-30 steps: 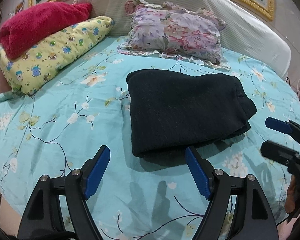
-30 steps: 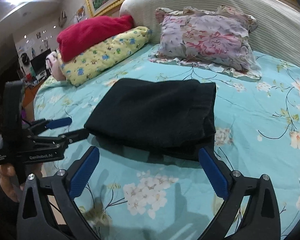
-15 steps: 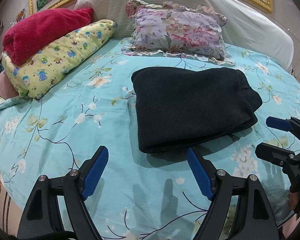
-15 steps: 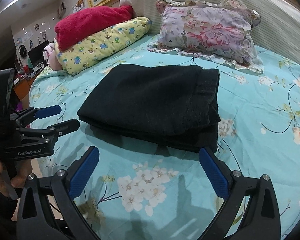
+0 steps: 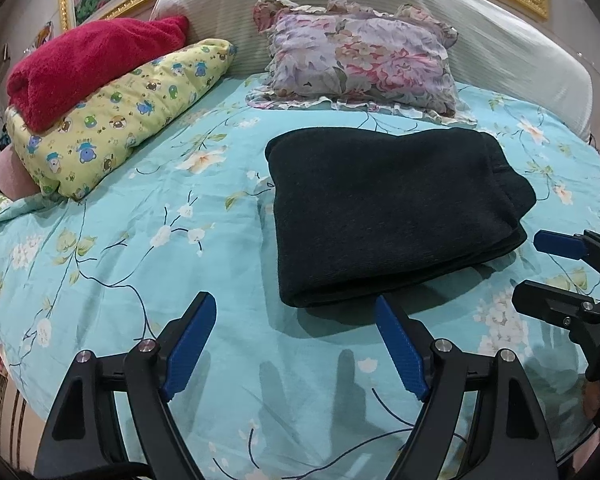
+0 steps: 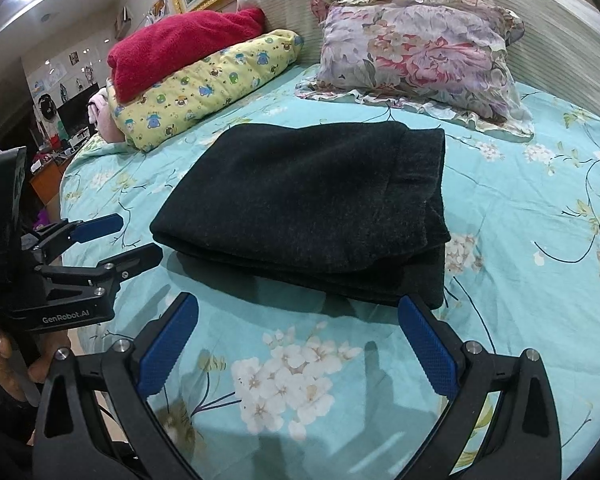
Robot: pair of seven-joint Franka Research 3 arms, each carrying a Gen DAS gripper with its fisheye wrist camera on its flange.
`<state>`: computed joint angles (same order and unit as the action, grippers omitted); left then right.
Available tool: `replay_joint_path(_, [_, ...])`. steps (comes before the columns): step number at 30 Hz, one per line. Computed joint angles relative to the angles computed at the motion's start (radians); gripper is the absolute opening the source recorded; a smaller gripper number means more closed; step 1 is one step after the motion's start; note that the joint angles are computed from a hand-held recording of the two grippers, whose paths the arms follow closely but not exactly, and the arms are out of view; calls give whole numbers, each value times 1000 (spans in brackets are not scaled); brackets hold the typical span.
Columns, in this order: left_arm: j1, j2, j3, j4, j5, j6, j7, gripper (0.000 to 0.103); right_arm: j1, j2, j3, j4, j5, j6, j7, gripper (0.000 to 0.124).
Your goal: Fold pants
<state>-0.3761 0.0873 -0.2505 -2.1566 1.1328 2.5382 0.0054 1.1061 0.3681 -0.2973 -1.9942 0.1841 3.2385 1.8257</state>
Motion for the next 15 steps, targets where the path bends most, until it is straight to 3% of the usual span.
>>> replay_joint_path(3, [0,4,1,2,-4,-3,1,82,-40,4,43,9,0,-5,-9,100])
replay_joint_path(15, [-8,21,5,15,-10,-13,6,82,-100,5,107,12,5,2,-23,100])
